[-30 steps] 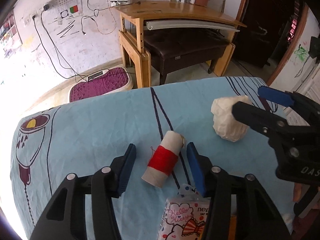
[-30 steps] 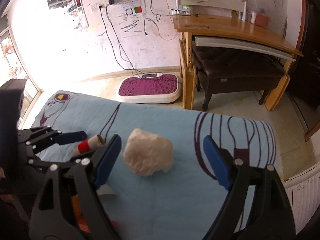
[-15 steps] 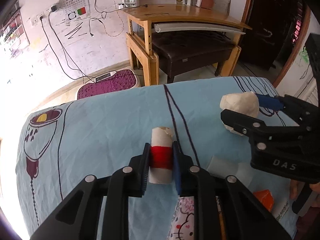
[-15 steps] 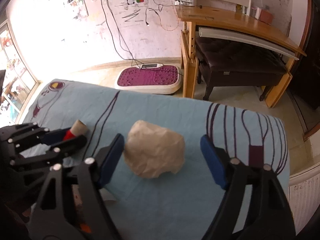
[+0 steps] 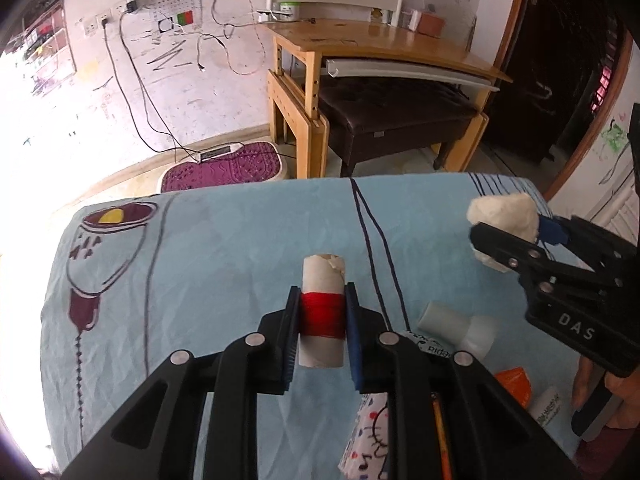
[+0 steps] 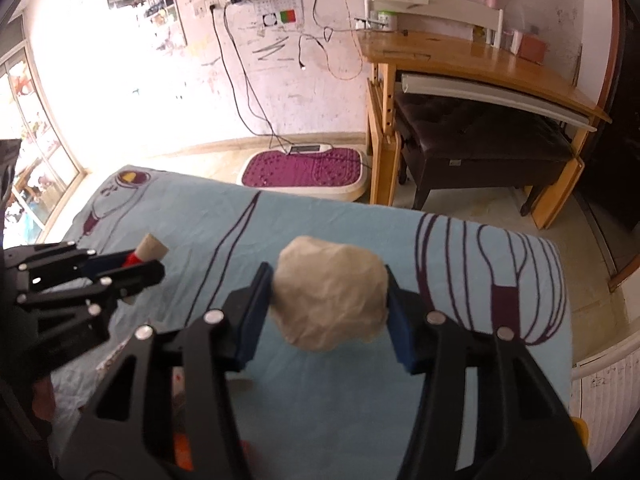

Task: Collect trash
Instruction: 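Carry the roll and paper ball over the wastebasket and open both tools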

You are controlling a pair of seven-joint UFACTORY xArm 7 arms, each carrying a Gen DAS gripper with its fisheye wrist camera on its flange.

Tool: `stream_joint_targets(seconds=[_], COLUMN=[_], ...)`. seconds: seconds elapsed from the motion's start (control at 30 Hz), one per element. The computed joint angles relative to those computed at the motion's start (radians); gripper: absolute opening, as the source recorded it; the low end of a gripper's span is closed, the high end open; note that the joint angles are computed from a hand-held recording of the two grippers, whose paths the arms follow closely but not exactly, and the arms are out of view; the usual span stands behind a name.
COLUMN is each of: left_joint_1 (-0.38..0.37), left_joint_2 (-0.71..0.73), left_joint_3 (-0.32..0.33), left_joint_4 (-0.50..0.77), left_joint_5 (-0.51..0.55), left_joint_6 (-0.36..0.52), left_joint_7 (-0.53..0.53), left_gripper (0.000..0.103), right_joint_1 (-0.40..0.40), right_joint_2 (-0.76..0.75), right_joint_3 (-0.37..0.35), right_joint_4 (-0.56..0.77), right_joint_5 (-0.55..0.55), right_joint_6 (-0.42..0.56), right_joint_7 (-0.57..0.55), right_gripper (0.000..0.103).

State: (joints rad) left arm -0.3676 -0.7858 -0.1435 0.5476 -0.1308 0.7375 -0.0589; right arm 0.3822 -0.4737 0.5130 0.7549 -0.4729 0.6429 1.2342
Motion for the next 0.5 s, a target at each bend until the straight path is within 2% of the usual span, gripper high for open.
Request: stream_joint_targets(seconds=[0.2,0.5], left_joint_1=[0.004,-0.026], left_joint_2=[-0.077,-0.156], left_joint_3=[0.002,-0.047], left_joint_4=[-0.006,0.024], left_joint_5=[0.002,0.006], left_joint_6=[0.036,0.091], left_joint_7=[-0.008,-0.039], left_gripper=[0.016,0.016], right_joint_1=[0.018,0.039], right_joint_2=[-0.095,-0.314], right_joint_3=[0.013,0.036], right_joint_4=[-0.035,-0.122], right_joint_5=[0.020,0.102], right_joint_6=[0.029,0.106], right_joint_7=[0.013,0.006], right_gripper=[0.051,0.051])
